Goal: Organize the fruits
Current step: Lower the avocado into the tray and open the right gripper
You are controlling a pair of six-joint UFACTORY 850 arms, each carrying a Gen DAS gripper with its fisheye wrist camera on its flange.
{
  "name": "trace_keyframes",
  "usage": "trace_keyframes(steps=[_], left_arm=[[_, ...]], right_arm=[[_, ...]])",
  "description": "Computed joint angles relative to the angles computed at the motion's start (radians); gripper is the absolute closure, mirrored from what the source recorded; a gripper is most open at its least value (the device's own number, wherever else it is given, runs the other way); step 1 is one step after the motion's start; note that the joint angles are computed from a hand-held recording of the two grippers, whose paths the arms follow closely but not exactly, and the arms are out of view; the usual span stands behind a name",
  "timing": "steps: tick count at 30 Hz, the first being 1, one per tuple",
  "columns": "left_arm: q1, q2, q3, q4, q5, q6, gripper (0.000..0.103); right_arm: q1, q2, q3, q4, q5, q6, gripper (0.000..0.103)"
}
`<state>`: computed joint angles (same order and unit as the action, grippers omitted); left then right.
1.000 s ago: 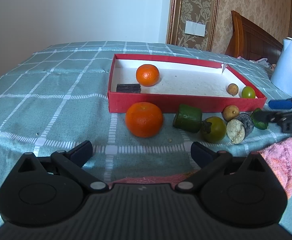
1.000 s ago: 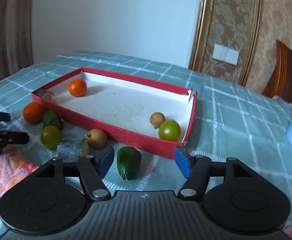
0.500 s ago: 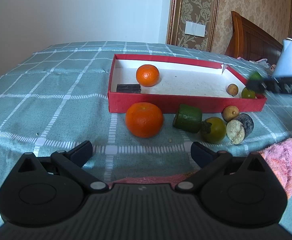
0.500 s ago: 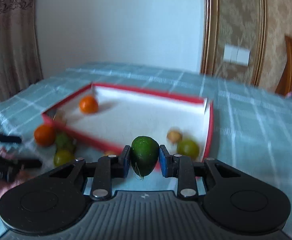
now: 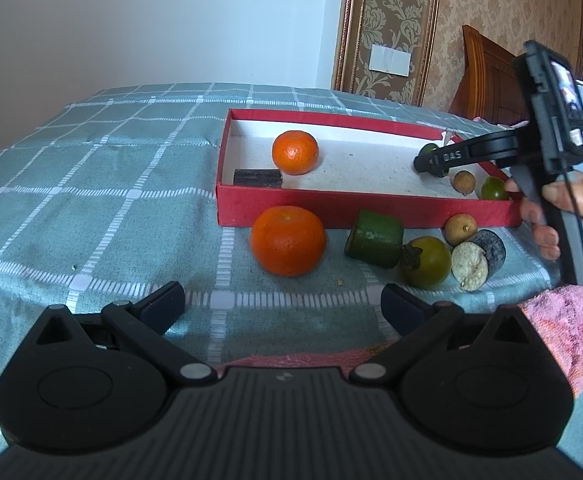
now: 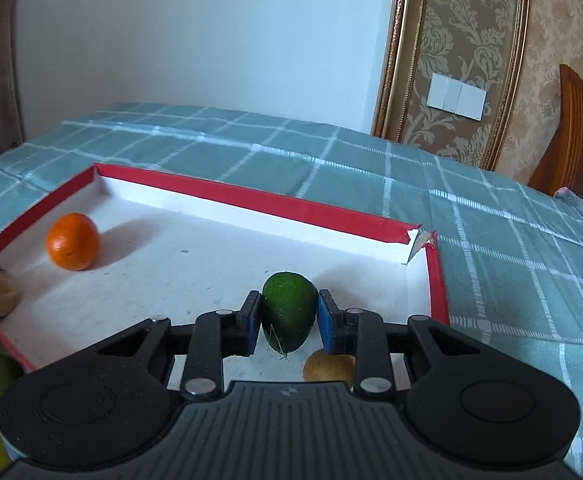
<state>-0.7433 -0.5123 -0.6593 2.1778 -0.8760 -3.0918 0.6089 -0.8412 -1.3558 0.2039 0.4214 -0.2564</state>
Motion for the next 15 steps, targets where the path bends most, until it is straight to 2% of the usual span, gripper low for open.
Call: trace_keyframes(steps=[7,12,13,15], left_arm=[[0.0,0.0,-0.001,-0.004,0.002,0.006,0.0],[0.0,0.0,-0.001,-0.005,0.003,0.009,0.0],[0.001,0.0,-0.002,-0.006,0.003,0.01,0.0],[0.001,-0.001,-0.003,-0.007,0.003,0.011,0.0]], right_arm=[[0.012,-0.031,-0.046,0.071,-0.021,-0.081,0.074],[0.019,-0.029,-0.039,0.109,-0.004,-0.139,0.073],[0.02,-0.023,-0.031,0.104,-0.002,-0.136,0.069],[0.02,-0.011,-0.011,0.088,0.01,-0.115,0.048]])
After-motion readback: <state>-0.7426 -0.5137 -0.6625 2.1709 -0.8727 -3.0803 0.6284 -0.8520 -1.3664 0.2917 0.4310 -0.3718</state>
